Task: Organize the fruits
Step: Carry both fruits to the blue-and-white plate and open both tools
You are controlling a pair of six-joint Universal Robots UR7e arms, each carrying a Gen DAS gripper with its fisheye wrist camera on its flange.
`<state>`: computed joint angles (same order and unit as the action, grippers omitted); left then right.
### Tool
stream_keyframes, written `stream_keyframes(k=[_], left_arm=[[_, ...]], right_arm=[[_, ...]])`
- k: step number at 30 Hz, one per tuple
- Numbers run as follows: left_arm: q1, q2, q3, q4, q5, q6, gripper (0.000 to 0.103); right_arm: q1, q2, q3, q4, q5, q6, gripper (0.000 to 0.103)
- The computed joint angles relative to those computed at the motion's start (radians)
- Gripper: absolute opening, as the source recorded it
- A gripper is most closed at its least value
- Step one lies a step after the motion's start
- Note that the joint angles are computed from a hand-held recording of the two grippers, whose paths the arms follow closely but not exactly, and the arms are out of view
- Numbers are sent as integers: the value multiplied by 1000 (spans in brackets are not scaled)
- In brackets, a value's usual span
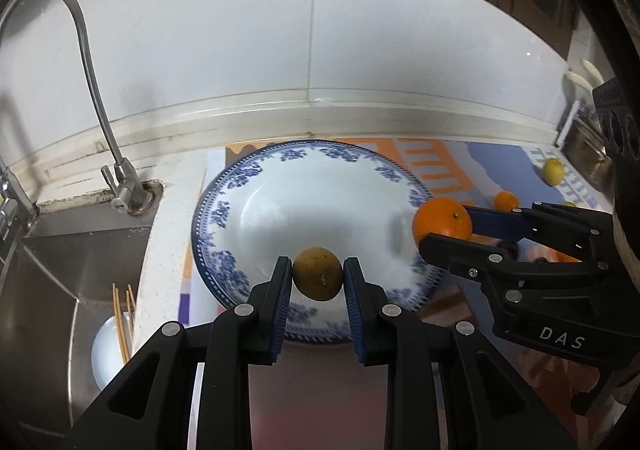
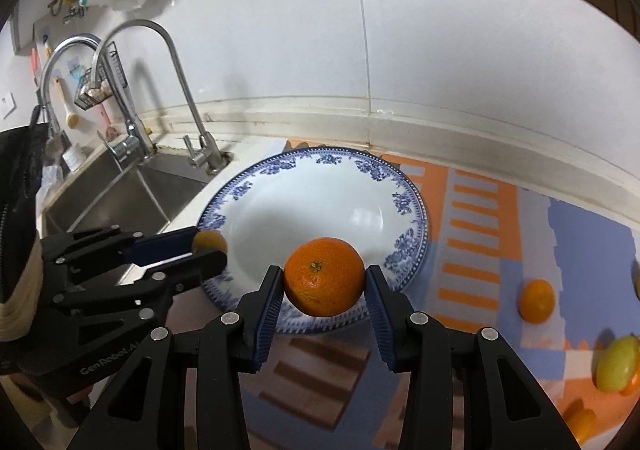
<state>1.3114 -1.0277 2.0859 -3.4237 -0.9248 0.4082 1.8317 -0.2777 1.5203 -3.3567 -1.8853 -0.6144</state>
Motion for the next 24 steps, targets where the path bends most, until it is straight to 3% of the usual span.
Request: stream_keyframes(k=[9, 20, 21, 24], left_arm=[[32, 46, -78, 75, 14, 9, 26], [45, 62, -102, 107, 26, -1, 26], [46, 59, -102, 111, 22, -4, 27], [46, 54, -101, 119, 19, -19, 43]], right_arm=[[-10, 72, -137, 107, -40, 4, 43], [-14, 95, -176, 142, -54, 5, 43], [-13, 96, -176, 142, -55, 4, 43], [-12, 95, -175, 142, -55, 5, 43]])
